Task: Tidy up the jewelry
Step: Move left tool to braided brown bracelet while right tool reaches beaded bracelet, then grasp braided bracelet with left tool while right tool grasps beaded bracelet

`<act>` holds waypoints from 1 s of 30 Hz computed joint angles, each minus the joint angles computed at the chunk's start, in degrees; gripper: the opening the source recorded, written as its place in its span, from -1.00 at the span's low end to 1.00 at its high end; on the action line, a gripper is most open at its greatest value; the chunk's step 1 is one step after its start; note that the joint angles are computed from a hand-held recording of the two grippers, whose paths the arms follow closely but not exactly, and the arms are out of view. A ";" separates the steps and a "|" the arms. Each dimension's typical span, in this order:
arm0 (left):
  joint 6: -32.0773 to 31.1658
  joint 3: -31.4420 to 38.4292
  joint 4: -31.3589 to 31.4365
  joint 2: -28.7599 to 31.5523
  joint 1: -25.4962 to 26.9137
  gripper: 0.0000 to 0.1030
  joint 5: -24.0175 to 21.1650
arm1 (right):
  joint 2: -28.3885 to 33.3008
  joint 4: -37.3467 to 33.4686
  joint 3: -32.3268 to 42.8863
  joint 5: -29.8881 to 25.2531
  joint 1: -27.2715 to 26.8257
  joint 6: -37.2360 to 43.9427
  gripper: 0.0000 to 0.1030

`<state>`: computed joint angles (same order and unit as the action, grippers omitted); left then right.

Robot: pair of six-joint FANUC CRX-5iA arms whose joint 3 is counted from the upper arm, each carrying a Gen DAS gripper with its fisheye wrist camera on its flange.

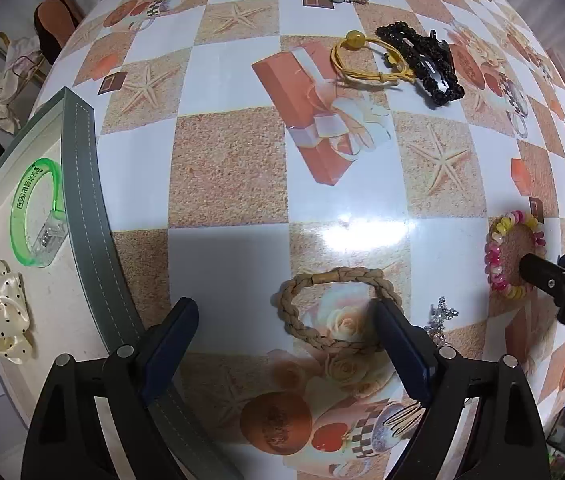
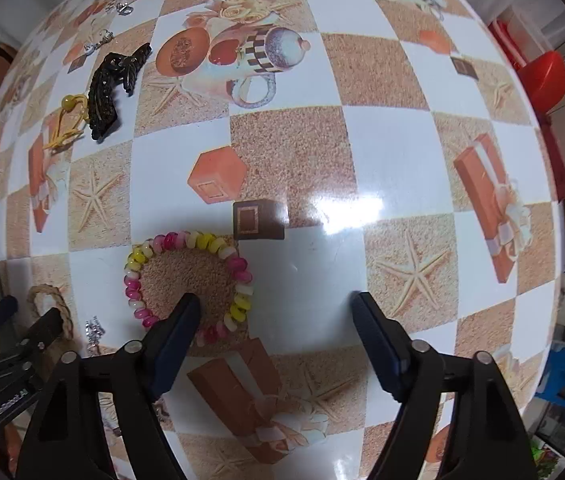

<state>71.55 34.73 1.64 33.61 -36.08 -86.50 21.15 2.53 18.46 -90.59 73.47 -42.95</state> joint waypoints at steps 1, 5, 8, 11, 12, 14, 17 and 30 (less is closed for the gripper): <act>0.18 -0.48 0.37 -0.30 0.01 0.76 0.28 | 0.86 -0.24 1.14 -1.11 -0.18 0.55 0.51; -0.24 -2.05 1.14 -1.63 -0.36 0.44 1.29 | 2.99 0.57 3.96 -2.87 -0.33 2.33 0.22; -0.79 -2.38 1.55 -2.09 -0.70 0.09 1.66 | 4.30 1.14 5.92 -3.52 -0.54 4.18 -0.09; -0.95 -2.08 2.22 -2.08 -0.70 -0.40 1.55 | 5.22 1.46 7.36 -4.10 -0.86 5.16 -0.59; -1.01 -1.65 2.58 -1.84 -0.58 -0.49 1.14 | 5.34 1.43 7.55 -4.13 -0.94 5.22 -0.73; -1.30 -0.80 4.22 -1.13 -0.02 -0.74 -0.13 | 5.35 1.48 7.57 -3.85 -1.10 5.22 -0.81; -1.54 0.08 5.89 -0.76 0.78 -0.74 -0.94 | 4.52 1.96 6.49 -2.73 -0.88 4.41 -0.81; -2.56 0.09 11.36 -1.79 2.42 -0.75 -0.52 | -1.48 6.68 3.05 -4.13 0.74 0.98 -0.81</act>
<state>68.98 34.82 13.00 31.82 -33.66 -87.01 19.67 9.22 21.52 -94.72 74.21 -41.97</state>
